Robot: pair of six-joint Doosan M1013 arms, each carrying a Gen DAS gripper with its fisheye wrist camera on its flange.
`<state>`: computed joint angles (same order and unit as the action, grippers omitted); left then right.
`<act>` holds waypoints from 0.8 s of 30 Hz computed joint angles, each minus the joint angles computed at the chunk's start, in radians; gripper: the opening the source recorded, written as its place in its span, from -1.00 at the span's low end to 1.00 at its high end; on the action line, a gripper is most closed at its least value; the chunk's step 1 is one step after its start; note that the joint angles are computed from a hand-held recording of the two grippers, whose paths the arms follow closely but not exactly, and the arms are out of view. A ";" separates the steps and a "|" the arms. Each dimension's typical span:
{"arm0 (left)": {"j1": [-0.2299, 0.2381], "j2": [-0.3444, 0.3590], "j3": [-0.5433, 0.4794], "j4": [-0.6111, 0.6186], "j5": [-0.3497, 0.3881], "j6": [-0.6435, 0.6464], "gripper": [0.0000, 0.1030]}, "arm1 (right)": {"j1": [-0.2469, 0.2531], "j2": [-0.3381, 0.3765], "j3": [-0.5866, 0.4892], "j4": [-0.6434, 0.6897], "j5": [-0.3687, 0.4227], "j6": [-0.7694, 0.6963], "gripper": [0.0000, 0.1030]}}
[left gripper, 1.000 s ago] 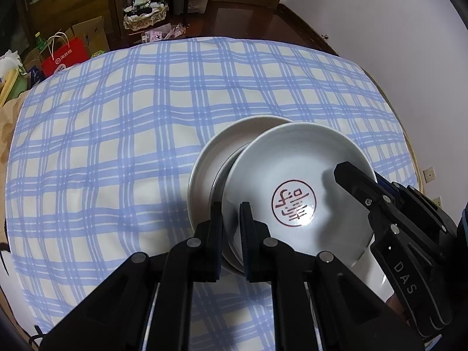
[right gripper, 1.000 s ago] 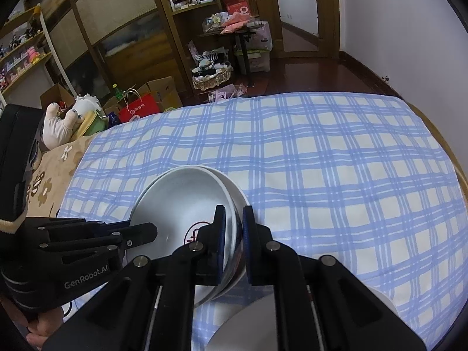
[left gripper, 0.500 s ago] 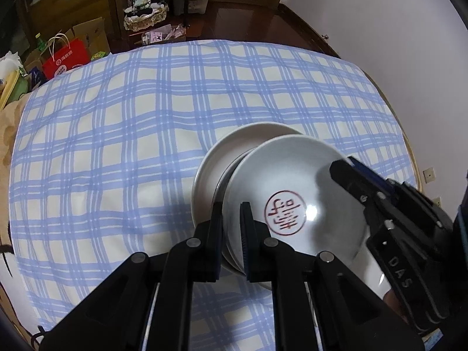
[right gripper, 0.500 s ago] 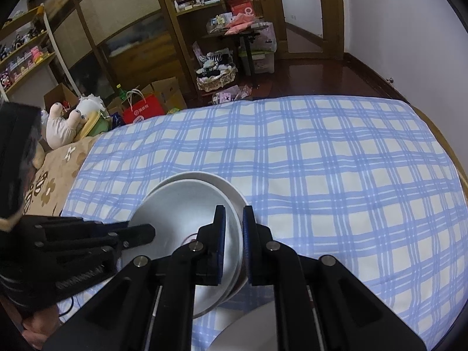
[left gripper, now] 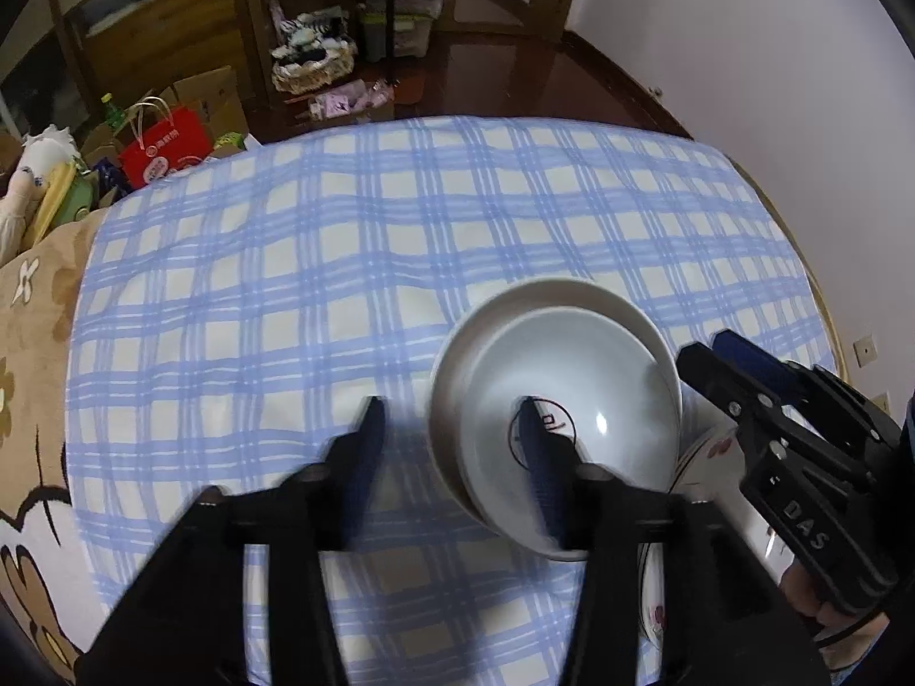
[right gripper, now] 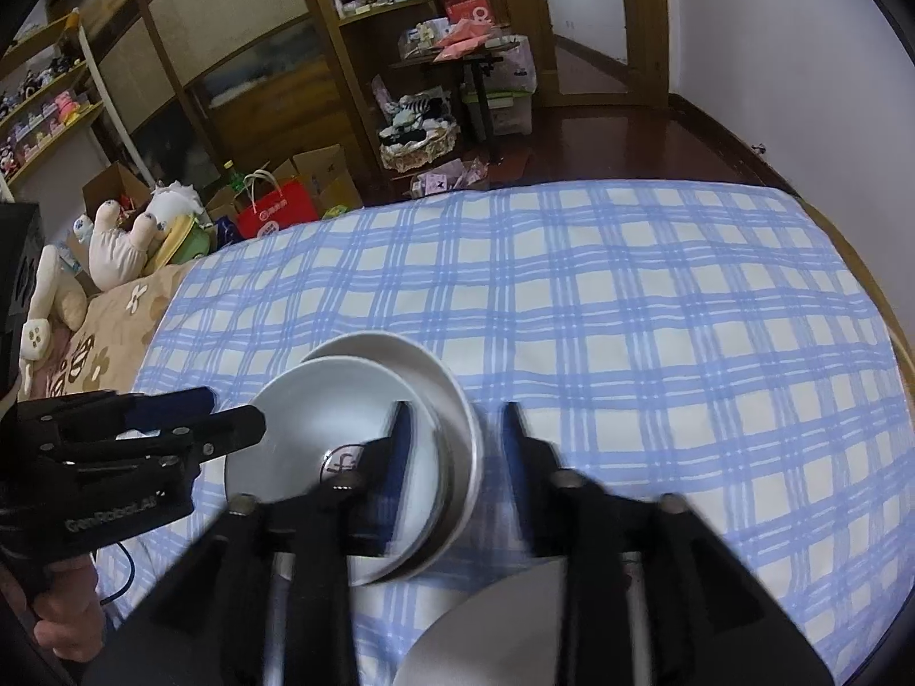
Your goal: Organize plates and bowls
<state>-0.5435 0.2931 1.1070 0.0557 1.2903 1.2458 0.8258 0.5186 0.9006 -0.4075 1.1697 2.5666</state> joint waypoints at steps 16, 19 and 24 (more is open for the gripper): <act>0.030 -0.009 -0.007 0.072 0.062 -0.052 0.69 | 0.001 -0.026 0.008 -0.078 0.046 -0.007 1.00; 0.045 -0.008 -0.005 0.057 0.076 -0.067 0.69 | -0.005 -0.017 -0.001 -0.058 0.076 -0.033 1.00; 0.066 -0.007 0.010 0.024 0.083 -0.078 0.69 | -0.010 -0.006 -0.010 -0.049 0.117 -0.031 1.00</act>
<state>-0.4775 0.2864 1.1172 0.0797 1.3737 1.1682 0.8159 0.5122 0.8909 -0.4569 1.2870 2.5358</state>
